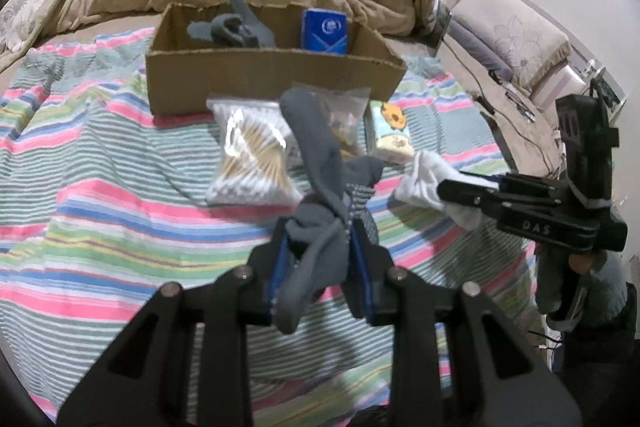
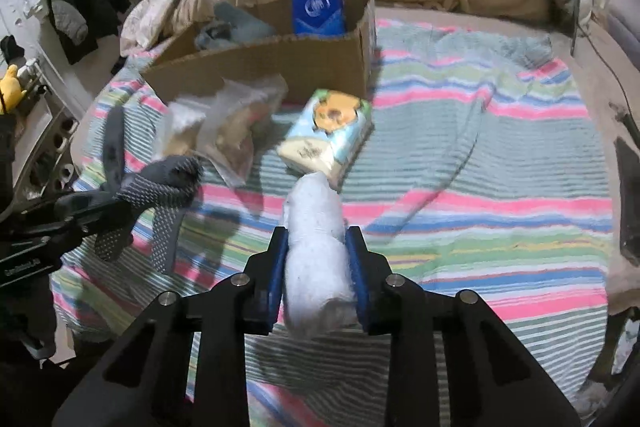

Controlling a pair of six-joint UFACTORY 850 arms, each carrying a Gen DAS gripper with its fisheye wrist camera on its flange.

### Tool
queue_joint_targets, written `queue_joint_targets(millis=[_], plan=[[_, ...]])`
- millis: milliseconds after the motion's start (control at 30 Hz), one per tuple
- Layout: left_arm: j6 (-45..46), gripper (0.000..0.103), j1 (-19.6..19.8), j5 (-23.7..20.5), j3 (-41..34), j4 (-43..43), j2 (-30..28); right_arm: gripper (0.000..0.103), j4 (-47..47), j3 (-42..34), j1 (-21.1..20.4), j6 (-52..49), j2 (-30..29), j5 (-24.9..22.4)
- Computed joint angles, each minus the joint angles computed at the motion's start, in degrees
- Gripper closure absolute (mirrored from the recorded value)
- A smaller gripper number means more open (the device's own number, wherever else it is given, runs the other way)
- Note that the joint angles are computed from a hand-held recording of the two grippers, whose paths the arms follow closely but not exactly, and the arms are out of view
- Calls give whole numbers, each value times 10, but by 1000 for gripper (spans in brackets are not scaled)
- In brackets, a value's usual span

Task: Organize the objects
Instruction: 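Carry glove and socks into the box and open both tools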

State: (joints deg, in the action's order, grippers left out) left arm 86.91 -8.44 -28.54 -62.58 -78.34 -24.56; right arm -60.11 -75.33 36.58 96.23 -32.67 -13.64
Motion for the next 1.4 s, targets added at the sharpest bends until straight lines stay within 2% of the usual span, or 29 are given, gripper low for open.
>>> queue_joint_targets(millis=[200, 600, 1067, 1400], plan=[[27, 74, 12, -15, 2, -25, 18, 72, -50, -14, 2, 31, 16, -12], [24, 75, 31, -37, -13, -36, 15, 72, -51, -34, 3, 24, 17, -23], [40, 75, 49, -23, -67, -61, 3, 72, -68, -83, -10, 9, 2, -25], [22, 74, 48, -16, -129, -60, -35, 72, -46, -126, -25, -38, -23, -16]])
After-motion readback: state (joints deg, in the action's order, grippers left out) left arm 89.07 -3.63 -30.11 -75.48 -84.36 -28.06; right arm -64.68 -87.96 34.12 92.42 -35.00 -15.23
